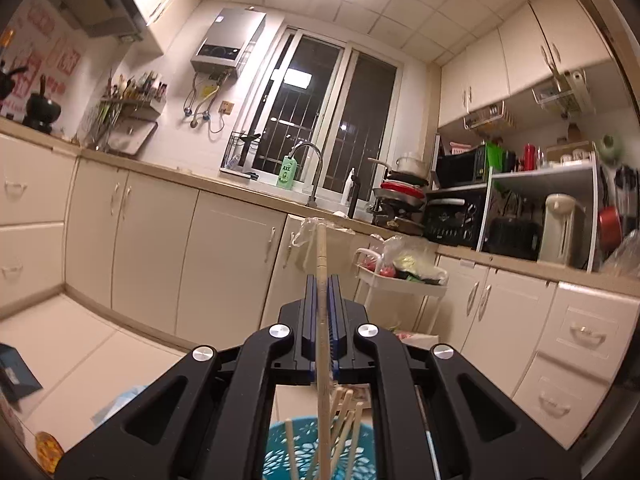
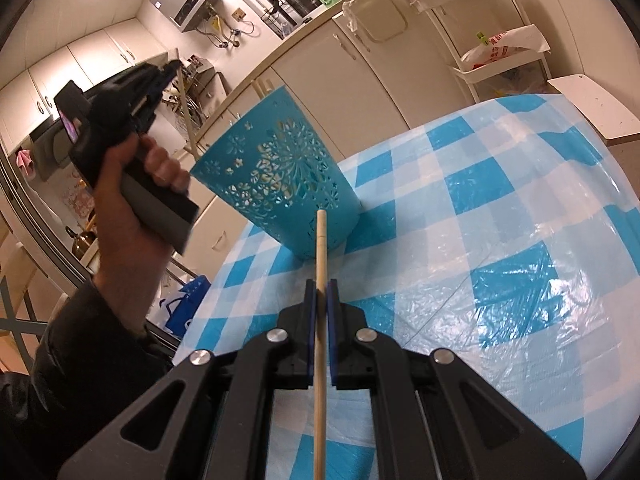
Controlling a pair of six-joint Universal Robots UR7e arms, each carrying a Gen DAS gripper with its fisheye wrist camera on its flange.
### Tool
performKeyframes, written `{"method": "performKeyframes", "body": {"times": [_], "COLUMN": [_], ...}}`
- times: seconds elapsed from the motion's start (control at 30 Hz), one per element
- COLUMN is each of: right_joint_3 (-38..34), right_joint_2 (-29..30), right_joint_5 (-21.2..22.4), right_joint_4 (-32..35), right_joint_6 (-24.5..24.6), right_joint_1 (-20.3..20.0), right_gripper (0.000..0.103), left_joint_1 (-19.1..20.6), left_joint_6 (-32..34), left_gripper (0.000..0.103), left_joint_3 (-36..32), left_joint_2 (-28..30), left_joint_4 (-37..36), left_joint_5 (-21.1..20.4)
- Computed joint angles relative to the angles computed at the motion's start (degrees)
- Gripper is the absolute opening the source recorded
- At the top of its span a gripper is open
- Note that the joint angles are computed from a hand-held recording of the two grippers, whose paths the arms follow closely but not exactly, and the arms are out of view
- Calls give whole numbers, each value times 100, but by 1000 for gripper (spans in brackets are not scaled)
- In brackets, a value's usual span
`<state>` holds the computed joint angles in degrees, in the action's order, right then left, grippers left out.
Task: Organize utensils
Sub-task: 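Drop the left tool's chopstick into the basket while the right tool lowers its chopstick in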
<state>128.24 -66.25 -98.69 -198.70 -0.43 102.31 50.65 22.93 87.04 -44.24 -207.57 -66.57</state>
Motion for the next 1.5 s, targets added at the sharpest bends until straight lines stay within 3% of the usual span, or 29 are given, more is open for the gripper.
{"method": "performKeyframes", "body": {"times": [0.27,0.53,0.7,0.8,1.07,1.3,1.5], "right_joint_3": [-163,-577,-1018,-1420,-3055,-4459,-4496], "right_joint_2": [-15,52,197,371,1343,2335,2586], "right_joint_5": [-4,-22,66,159,149,-555,-1118], "right_joint_4": [-103,-280,-343,-354,-667,-420,-339], "right_joint_6": [-123,-340,-501,-628,-1248,-1978,-2538], "right_joint_1": [83,305,488,612,932,1015,1032], "right_gripper": [6,6,6,6,6,6,6], "left_joint_1": [31,43,22,5,-209,-356,-424], "left_joint_6": [149,121,-116,-230,-722,-1334,-1523], "left_gripper": [5,7,27,32,54,77,85], "left_joint_3": [292,758,1154,1381,1836,2071,2249], "left_joint_2": [43,-155,-434,-626,-1189,-1594,-1837], "left_joint_4": [-254,141,157,112,825,1726,2126], "left_joint_5": [139,391,530,589,1409,1961,2184]}}
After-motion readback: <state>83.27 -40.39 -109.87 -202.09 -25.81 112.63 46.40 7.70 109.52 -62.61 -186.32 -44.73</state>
